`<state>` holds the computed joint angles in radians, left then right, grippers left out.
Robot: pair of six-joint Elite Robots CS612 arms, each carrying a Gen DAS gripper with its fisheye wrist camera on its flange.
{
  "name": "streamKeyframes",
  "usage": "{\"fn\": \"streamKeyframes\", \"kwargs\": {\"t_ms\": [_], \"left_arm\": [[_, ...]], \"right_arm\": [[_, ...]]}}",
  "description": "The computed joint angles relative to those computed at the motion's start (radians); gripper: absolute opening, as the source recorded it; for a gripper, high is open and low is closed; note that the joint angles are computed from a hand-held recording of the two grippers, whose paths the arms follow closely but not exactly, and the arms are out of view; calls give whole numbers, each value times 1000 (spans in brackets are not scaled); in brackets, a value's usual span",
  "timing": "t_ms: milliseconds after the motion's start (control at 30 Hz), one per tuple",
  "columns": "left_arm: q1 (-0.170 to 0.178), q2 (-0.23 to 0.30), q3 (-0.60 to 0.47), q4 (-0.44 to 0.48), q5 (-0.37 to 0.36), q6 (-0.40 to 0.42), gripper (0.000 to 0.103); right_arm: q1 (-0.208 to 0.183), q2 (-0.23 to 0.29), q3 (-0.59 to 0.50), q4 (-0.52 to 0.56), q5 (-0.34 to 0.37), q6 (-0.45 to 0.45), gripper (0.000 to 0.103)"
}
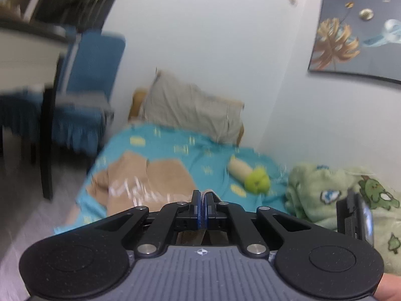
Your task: Fold clothes
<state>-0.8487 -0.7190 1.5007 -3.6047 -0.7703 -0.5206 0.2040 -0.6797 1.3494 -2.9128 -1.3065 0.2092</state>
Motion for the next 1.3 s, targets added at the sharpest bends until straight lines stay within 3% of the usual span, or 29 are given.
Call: {"fn": "streamKeyframes", "kwargs": {"t_ms": [67, 133, 267, 367, 400, 467, 500, 600, 633, 667, 700, 767, 833, 900, 1000, 1133, 1300], "left_arm": [[-8, 7, -9, -65, 24, 50, 2], [-15, 13, -18, -122, 41, 93, 2], [-23, 17, -19, -206, 58, 138, 2], [-27, 20, -16, -293, 36, 193, 2], [-28, 18, -15, -301, 32, 202, 2], [-29, 16, -13, -293, 30, 196, 2], [-29, 14, -10, -282, 29, 181, 2], [-25, 9, -3, -233, 25, 141, 3], [-24, 7, 0, -221, 25, 131, 3], [-24, 6, 1, -209, 27, 123, 3], [-23, 6, 1, -195, 31, 117, 3], [-20, 0, 5, -146, 33, 88, 3], [-15, -9, 14, -85, 29, 44, 3], [-9, -19, 22, -1, 16, -16, 4], [0, -31, 26, 145, -5, -82, 8], [12, -34, 21, 322, -57, -156, 16], [14, -23, -18, 562, -98, -168, 46]], "right_arm": [[-20, -2, -1, 71, 110, 34, 89], [-14, -13, 31, -20, 86, 14, 89], [36, -32, 104, -439, -241, -70, 89], [61, -3, 108, -735, -384, -184, 89], [64, 6, 106, -781, -400, -211, 89], [66, 7, 103, -746, -399, -220, 89], [58, -2, 105, -666, -353, -200, 89], [22, -12, 81, -352, -112, -144, 89], [20, -13, 66, -252, -77, -132, 88], [16, -8, 51, -175, -40, -121, 80], [18, 0, 41, -139, -36, -106, 78], [35, 6, 37, -193, -144, -74, 75], [48, 15, 46, -349, -280, -34, 73], [43, 20, 56, -495, -324, 2, 71], [33, 15, 75, -576, -284, 68, 71], [26, 6, 87, -540, -266, 79, 71], [17, 4, 81, -533, -244, 104, 71]]}}
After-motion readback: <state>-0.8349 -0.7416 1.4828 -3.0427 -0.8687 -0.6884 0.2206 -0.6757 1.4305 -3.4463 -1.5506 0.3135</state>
